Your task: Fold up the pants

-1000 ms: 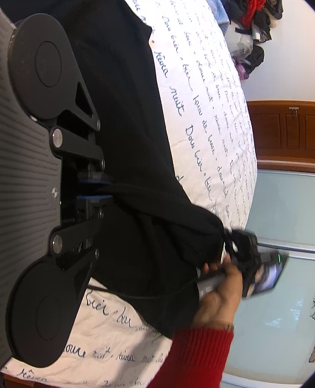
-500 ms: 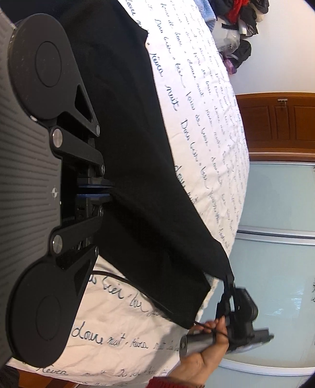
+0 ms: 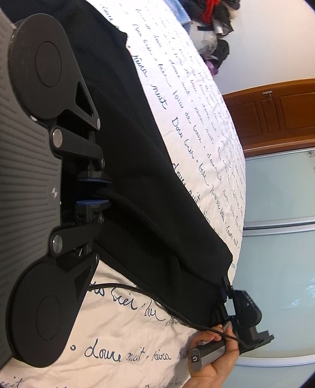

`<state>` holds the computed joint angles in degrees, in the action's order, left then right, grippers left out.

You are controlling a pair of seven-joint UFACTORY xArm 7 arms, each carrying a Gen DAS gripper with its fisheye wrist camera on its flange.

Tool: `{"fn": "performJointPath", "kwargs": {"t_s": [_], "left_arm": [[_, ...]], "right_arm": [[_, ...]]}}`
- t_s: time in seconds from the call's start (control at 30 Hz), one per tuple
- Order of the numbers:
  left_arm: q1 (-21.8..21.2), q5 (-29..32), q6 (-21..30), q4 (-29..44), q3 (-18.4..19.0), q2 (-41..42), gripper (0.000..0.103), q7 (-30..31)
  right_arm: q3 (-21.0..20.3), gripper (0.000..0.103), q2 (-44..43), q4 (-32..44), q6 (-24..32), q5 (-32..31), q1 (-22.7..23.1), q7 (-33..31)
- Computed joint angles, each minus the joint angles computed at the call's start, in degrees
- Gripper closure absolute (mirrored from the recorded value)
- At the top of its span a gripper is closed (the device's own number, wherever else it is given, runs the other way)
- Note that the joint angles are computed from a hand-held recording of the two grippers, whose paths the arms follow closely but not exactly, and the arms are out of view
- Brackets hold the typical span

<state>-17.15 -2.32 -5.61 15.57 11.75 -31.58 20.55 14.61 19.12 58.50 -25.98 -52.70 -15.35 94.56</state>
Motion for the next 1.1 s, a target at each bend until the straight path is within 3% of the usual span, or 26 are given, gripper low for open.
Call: {"fn": "performJointPath", "kwargs": {"t_s": [0.07,0.13,0.23,0.33,0.4,0.47,0.57,0.6,0.63,0.67,0.7,0.77,0.83,0.97,1.07,1.1], "left_arm": [[1.1,0.3,-0.7,0.1,-1.6,0.8,0.083,-0.3],[2.1,0.6,-0.2,0.8,-2.7,1.4,0.087,-0.8],[0.6,-0.4,1.4,1.5,-1.0,0.9,0.091,-1.8],[0.8,-1.9,1.2,1.9,-0.9,0.8,0.091,-3.3],[4.0,-2.6,-1.5,1.2,-4.2,0.6,0.091,-5.8],[8.6,-3.2,-6.6,0.1,-8.8,0.1,0.091,-9.5],[13.2,-4.9,-14.6,-1.7,-13.5,-1.2,0.090,-14.7],[14.8,-5.6,-16.8,-2.1,-15.3,-1.5,0.090,-16.1],[15.4,-5.2,-17.4,-2.5,-15.8,-2.0,0.090,-16.9],[14.0,-3.0,-15.5,-2.4,-13.9,-2.6,0.090,-16.8],[10.5,1.0,-11.3,-1.7,-9.6,-2.8,0.090,-15.5],[6.5,4.1,-3.2,-0.7,-5.9,-2.8,0.089,-13.3],[3.3,4.8,-0.9,-1.6,-3.3,-3.2,0.089,-11.3],[0.8,4.1,-0.7,-2.9,-1.5,-4.9,0.089,-8.3],[0.2,3.3,-0.9,-2.7,-0.6,-4.9,0.089,-6.9],[0.2,3.0,-1.0,-2.6,-0.4,-4.6,0.089,-6.7]], "right_arm": [[0.2,0.092,0.9,0.7,-0.4,-0.8,-0.2,0.1],[-1.6,0.092,1.3,0.9,-0.7,2.9,2.6,-4.3],[-0.6,0.097,1.8,2.2,-0.8,3.5,2.5,-6.3],[4.6,0.098,3.5,8.6,2.5,-4.4,-1.0,-3.0],[8.1,0.098,4.3,13.3,4.5,-7.9,-2.4,-3.0],[4.0,0.098,3.4,15.0,0.4,-1.7,2.7,-9.9],[-5.1,0.098,-0.3,11.4,-11.2,14.3,12.1,-25.4],[-6.2,0.098,-1.5,8.9,-15.7,19.4,13.3,-31.1],[-4.9,0.098,-2.8,6.4,-18.4,23.1,12.2,-35.9],[-4.9,0.098,-5.0,3.4,-18.7,26.5,12.2,-39.7],[-7.3,0.098,-7.7,-0.2,-16.6,28.9,14.0,-42.0],[-11.6,0.098,-12.6,-5.7,-6.1,27.3,16.0,-39.5],[-10.9,0.098,-15.4,-10.5,0.6,22.1,12.4,-31.4],[-13.7,0.098,-18.8,-19.0,-0.3,20.8,11.4,-27.2],[-15.9,0.098,-20.3,-19.7,0.2,13.5,11.8,-22.1],[-17.2,0.098,-19.9,-19.2,-2.1,8.1,11.6,-17.4]]}}
